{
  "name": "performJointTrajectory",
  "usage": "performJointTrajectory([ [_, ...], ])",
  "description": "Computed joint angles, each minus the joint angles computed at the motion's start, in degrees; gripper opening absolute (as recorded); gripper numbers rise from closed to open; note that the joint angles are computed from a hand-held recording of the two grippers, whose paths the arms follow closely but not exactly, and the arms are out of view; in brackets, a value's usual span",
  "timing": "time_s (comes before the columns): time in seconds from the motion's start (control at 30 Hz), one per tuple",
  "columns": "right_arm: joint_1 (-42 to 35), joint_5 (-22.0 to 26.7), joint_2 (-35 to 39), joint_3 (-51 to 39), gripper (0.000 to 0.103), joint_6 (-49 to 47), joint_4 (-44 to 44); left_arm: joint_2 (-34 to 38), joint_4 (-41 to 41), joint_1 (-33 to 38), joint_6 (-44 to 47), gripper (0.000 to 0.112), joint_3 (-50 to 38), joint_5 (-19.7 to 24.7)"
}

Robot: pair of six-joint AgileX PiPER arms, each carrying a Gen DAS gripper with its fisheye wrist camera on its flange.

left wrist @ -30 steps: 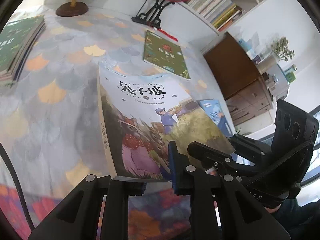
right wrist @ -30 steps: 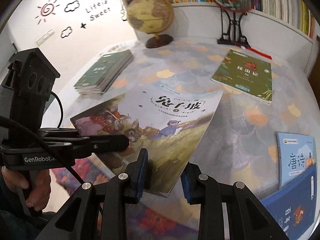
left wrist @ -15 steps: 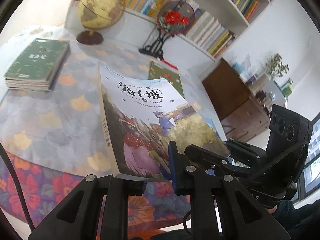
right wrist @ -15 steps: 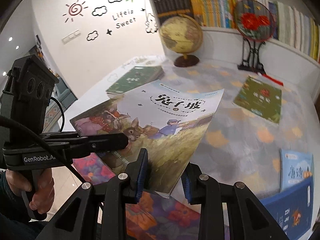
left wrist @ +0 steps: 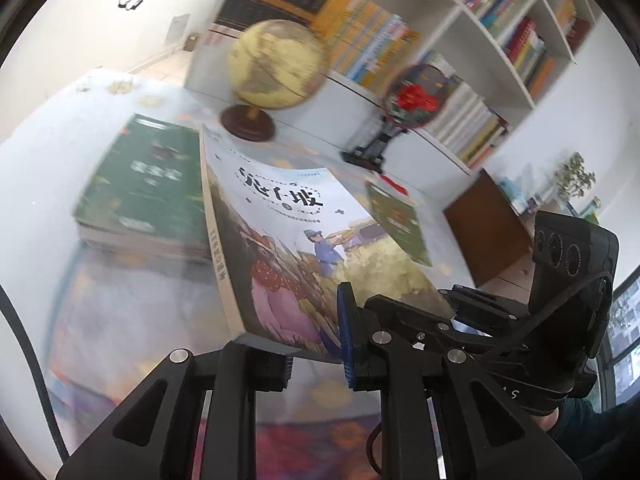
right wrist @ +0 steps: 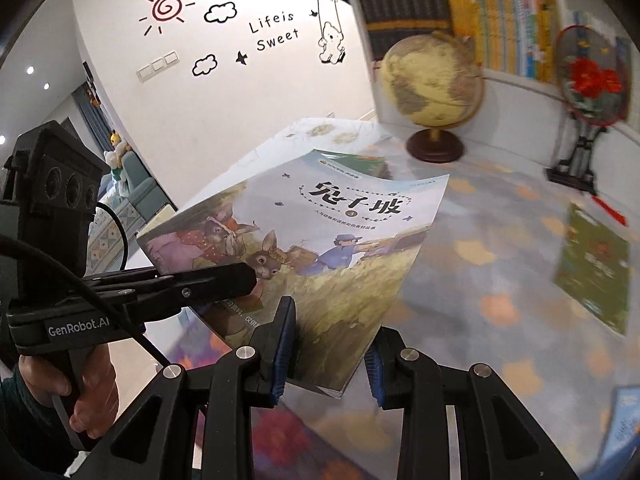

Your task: Organize books

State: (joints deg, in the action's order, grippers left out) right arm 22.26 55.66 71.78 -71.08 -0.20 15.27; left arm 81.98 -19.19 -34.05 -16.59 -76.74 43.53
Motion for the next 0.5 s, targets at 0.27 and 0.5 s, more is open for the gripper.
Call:
performJointTrajectory([
  [0.27,4.3,-4.7,23.2,-17.3,0.032,5.2,-0.8,9.9,-17.1,19.3,24.1,0.015,-5.1,6.5],
  [0.5,4.6,-0.8,37.0,-33.0,0.032,10.6,-1.8,19.3,-24.0,26.0,32.2,0.016,-11.0,10.5],
])
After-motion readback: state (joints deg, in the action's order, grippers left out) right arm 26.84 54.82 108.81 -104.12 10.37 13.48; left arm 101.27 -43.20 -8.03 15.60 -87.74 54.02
